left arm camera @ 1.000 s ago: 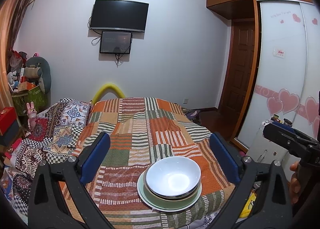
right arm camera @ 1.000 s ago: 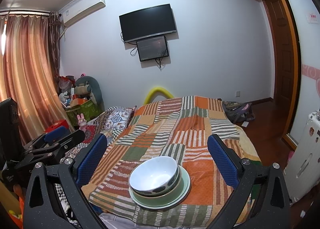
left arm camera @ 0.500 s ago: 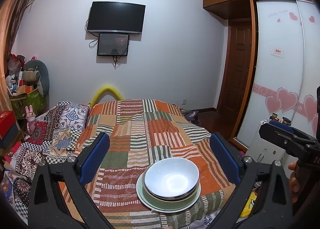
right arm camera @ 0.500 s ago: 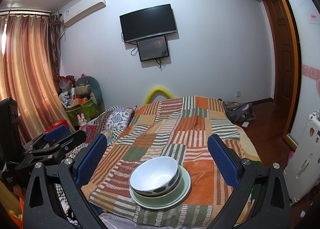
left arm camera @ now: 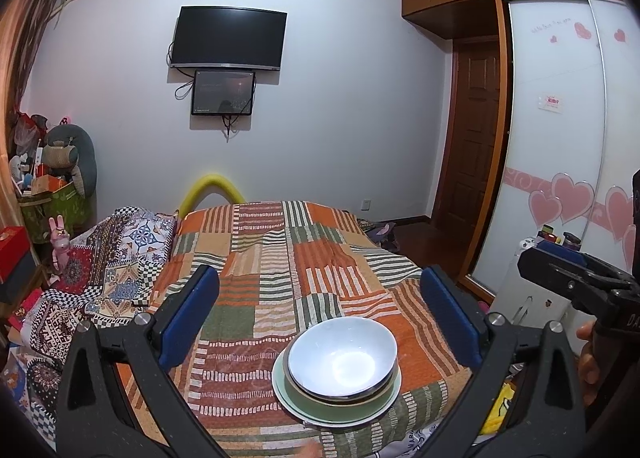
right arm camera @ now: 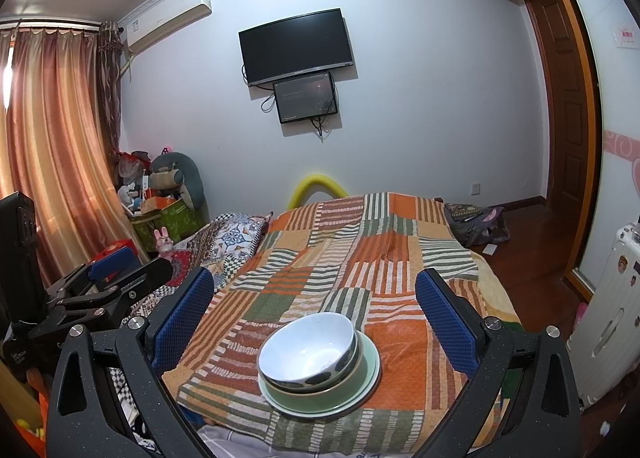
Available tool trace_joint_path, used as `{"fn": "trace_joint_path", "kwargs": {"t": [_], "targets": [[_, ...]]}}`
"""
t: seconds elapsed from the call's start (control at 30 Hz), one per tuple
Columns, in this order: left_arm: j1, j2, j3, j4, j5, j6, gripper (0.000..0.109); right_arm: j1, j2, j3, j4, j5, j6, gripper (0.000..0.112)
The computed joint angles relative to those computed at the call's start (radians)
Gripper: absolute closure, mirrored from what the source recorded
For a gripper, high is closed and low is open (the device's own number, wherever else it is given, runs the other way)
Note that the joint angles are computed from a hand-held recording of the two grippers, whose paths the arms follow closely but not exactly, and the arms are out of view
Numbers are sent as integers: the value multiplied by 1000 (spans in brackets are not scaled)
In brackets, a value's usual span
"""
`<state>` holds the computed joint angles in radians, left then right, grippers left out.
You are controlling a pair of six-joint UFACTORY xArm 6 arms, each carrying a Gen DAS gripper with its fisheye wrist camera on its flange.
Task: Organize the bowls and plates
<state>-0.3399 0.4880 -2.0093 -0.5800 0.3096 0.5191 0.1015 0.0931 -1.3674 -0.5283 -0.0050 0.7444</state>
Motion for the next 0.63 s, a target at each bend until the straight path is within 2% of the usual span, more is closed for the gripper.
{"fn": "trace_joint_path", "kwargs": {"t": [0.1, 0.23, 0.63], "targets": [[1, 2, -8, -40, 20, 37, 7, 1, 0, 0, 6, 1, -5, 12], [-3, -3, 3, -33, 0, 42, 6, 0, -1, 1, -5, 1, 6, 11], [4, 6, -15, -52, 19, 41, 6, 1, -4, 5, 2, 2, -1, 11]]}}
